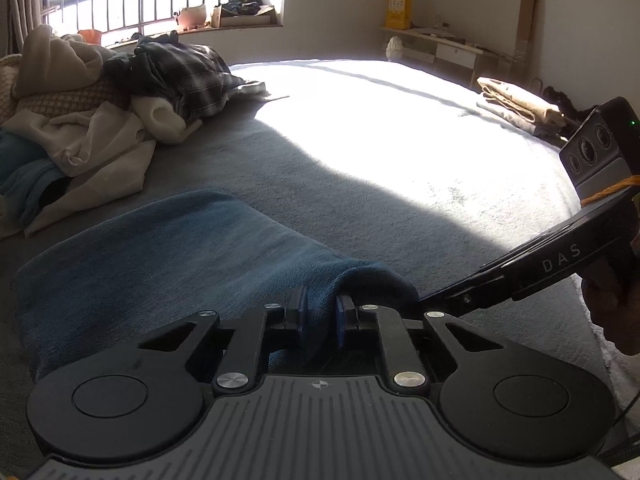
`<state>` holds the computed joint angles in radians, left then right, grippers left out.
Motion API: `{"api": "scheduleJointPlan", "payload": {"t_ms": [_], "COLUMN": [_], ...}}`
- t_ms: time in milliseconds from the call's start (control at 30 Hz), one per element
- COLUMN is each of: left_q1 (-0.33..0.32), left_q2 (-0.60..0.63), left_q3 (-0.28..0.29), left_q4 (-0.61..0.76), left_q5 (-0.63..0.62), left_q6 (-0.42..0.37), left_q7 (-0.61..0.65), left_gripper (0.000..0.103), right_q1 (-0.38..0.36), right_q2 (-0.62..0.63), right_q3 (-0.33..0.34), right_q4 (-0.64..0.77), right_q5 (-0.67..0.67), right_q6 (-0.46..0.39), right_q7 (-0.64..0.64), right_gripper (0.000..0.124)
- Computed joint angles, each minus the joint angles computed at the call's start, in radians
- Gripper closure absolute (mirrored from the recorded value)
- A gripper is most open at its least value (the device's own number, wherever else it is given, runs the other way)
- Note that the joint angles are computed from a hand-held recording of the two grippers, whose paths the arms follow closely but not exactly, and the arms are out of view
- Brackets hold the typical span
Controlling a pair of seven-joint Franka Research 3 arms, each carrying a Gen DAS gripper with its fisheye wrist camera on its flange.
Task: Fold clothes
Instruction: 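Grasp the folded jeans edge with the right gripper while the left gripper holds it, then lift the folded blue jeans bundle off the bed with both grippers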
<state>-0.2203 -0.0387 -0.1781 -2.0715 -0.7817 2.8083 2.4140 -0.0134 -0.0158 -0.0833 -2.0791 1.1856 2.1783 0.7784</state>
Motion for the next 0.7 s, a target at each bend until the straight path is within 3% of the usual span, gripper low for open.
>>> {"api": "scheduleJointPlan", "payload": {"t_ms": [67,333,400,467,533,633,700], "left_q1": [-0.003,-0.004,0.004,0.012,0.016,0.013,0.007], "left_q2": [-0.006,-0.006,-0.002,0.0,-0.007,-0.006,-0.003], "left_q3": [0.002,0.005,0.009,0.013,0.016,0.008,-0.004], "left_q4": [0.0,-0.002,0.013,0.024,0.028,0.027,0.017], "left_q5": [-0.036,-0.056,-0.038,-0.05,-0.114,-0.124,-0.083], "left_q6": [-0.008,-0.013,-0.057,-0.093,-0.121,-0.128,-0.096], "left_q7": [0.027,0.024,-0.009,-0.03,-0.012,0.002,-0.001], "left_gripper": [0.097,0.098,0.095,0.081,0.055,0.045,0.045], "right_q1": [-0.015,-0.03,-0.029,-0.025,-0.021,-0.016,-0.017], "right_q2": [0.02,0.036,0.04,0.04,0.035,0.027,0.027], "right_q3": [-0.013,-0.002,0.001,0.005,0.009,0.009,0.005], "right_q4": [0.009,0.017,0.022,0.023,0.021,0.015,0.011], "right_q5": [0.076,0.139,0.136,0.115,0.093,0.061,0.072], "right_q6": [-0.046,-0.044,-0.035,-0.021,-0.002,0.018,0.009], "right_q7": [0.042,0.058,0.059,0.057,0.049,0.053,0.059], "right_gripper": [0.124,0.124,0.124,0.124,0.124,0.124,0.124]}}
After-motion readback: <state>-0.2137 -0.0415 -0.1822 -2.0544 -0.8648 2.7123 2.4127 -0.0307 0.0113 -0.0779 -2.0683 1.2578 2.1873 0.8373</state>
